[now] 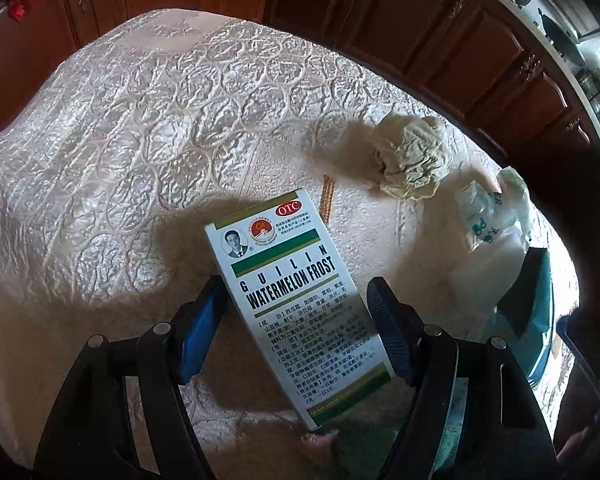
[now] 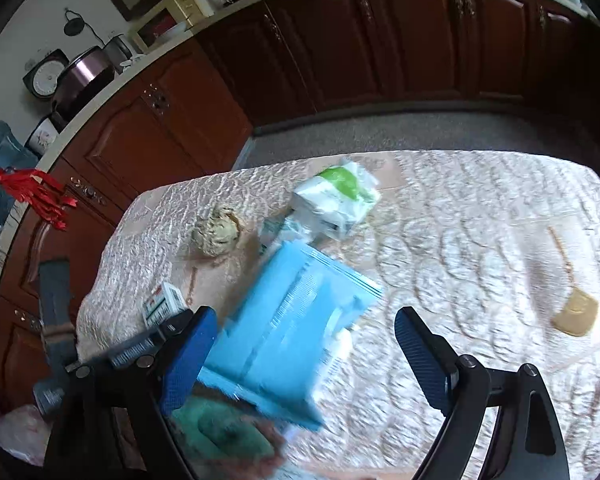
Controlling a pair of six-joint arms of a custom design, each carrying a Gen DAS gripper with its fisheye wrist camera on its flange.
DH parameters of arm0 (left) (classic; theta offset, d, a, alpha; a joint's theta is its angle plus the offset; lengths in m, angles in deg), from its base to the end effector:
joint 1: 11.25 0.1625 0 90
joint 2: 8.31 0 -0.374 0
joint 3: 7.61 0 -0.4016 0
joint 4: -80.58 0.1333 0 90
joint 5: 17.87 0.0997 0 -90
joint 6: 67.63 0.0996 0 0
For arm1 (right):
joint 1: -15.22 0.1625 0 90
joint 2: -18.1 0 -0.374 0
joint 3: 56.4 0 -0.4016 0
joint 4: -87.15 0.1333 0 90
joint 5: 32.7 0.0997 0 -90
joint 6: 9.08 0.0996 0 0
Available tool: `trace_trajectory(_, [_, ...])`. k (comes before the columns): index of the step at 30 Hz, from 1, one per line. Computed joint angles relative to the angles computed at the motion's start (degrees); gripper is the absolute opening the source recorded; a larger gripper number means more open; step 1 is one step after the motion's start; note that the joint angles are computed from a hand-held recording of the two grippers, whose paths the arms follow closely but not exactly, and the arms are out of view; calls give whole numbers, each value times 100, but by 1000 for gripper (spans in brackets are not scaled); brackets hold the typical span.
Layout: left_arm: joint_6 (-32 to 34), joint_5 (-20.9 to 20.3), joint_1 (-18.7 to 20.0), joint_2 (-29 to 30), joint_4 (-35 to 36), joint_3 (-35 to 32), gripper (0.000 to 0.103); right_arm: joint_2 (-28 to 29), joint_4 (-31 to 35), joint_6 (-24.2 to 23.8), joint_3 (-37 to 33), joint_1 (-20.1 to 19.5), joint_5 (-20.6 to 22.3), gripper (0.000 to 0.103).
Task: Collect trash
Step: 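Grasp the medicine box with the left tool while the right tool grasps the blue wipe pack, then carry both items over the white bin and open both tools to drop them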
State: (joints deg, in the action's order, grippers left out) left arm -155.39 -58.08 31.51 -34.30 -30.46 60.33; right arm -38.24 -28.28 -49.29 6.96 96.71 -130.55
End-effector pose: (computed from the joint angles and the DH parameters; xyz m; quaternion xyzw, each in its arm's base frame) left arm -0.3755 -0.6324 -0.0377 -0.2372 0.8633 -0.3195 0.3105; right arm 0.0101 -0.7413 0.3626 0.2584 -0.9504 0.1175 0.1274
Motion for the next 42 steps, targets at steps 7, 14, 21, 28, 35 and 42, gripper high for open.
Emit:
trace_trajectory(7, [205,-53,0,-58,-257,153,71,360,337,295,-311,16,-226,74])
trace_trajectory(14, [290,-114,-108,-336,-488,576,63,132,579,-110,-287,-183,142,46])
trace_trajectory(21, [333,171,-441,-582,-362,722,60,-489,285,-618,91,-353,471,45])
trace_trajectory(28, [794,434,-732,-328,-200,246,58,-905,117,-911,297,-516,661,45])
trace_trajectory(35, [1330,516,-880,226,-36,-607,56,-1151,-83,-1015,430,-646,753,45])
trace_trajectory(42, [1624,489,-968,588,138,-1150,55,-1242,-107,-1014,422,-721,799,45])
